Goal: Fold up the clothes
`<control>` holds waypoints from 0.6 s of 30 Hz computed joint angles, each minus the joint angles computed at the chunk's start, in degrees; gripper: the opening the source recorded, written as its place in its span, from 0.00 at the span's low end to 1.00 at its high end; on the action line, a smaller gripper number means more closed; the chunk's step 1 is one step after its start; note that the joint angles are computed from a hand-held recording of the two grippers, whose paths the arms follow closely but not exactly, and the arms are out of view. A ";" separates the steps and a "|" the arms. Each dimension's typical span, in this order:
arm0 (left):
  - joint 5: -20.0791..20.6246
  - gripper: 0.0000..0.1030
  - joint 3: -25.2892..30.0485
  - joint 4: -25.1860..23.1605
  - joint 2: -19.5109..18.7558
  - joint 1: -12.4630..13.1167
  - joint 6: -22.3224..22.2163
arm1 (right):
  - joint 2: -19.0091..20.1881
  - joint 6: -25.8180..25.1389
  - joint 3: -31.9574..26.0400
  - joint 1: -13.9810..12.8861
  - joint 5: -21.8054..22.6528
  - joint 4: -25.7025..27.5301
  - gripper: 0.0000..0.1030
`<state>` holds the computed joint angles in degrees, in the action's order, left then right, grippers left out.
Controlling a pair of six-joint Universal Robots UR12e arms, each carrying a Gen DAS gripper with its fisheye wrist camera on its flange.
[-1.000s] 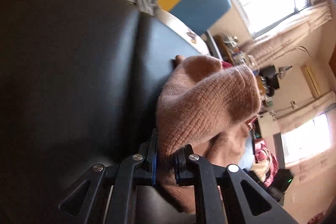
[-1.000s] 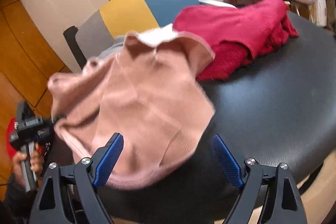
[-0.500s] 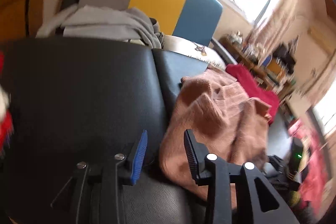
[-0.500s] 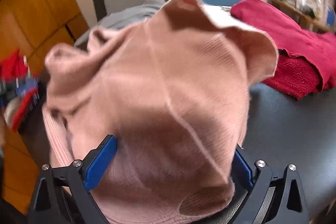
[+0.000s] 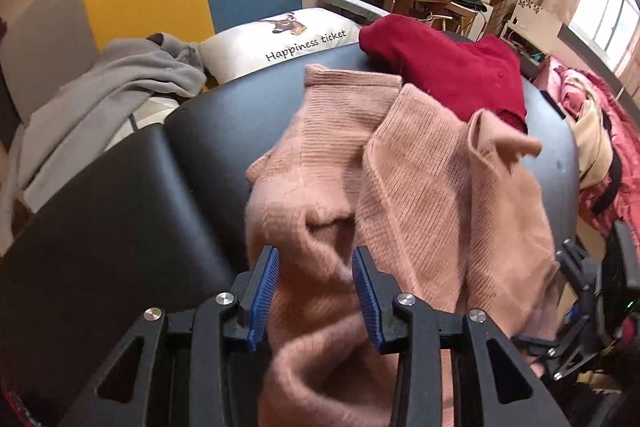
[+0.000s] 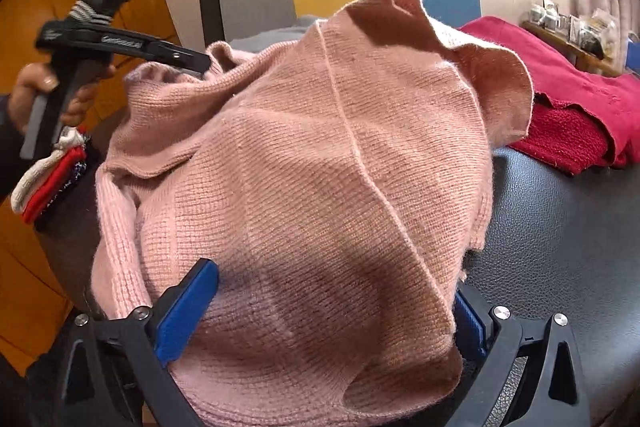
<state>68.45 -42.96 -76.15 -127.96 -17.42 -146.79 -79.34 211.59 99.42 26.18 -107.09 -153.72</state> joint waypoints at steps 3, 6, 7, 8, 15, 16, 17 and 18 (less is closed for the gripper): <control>9.29 0.38 2.15 2.32 -2.16 -1.79 -1.64 | -0.32 -0.59 0.82 0.32 -0.33 -1.46 1.00; 14.78 0.33 4.97 1.04 -4.51 -2.62 -4.56 | -0.22 -0.99 0.92 0.45 -0.16 -2.46 1.00; 13.92 0.29 5.90 0.08 -5.18 -2.37 -5.62 | 0.23 -0.70 0.69 1.03 -0.66 -2.99 1.00; 10.66 0.25 7.89 -2.91 -6.08 -1.81 -8.04 | 0.13 -0.73 1.04 1.07 -0.87 -3.60 1.00; -17.69 0.07 1.47 1.32 -3.34 4.25 -24.25 | -2.90 5.02 1.63 -0.80 -0.85 -3.61 0.54; -20.69 0.07 -0.31 2.69 -2.54 5.07 -26.03 | -3.56 5.84 1.98 -1.67 -1.25 -3.76 0.55; -22.42 0.07 -0.20 2.23 -2.67 5.51 -27.84 | -4.03 6.45 2.10 -2.48 -1.72 -3.49 0.59; -24.15 0.07 -0.10 1.84 -2.81 5.94 -29.67 | -3.92 6.44 1.41 -3.15 -2.51 -1.70 0.63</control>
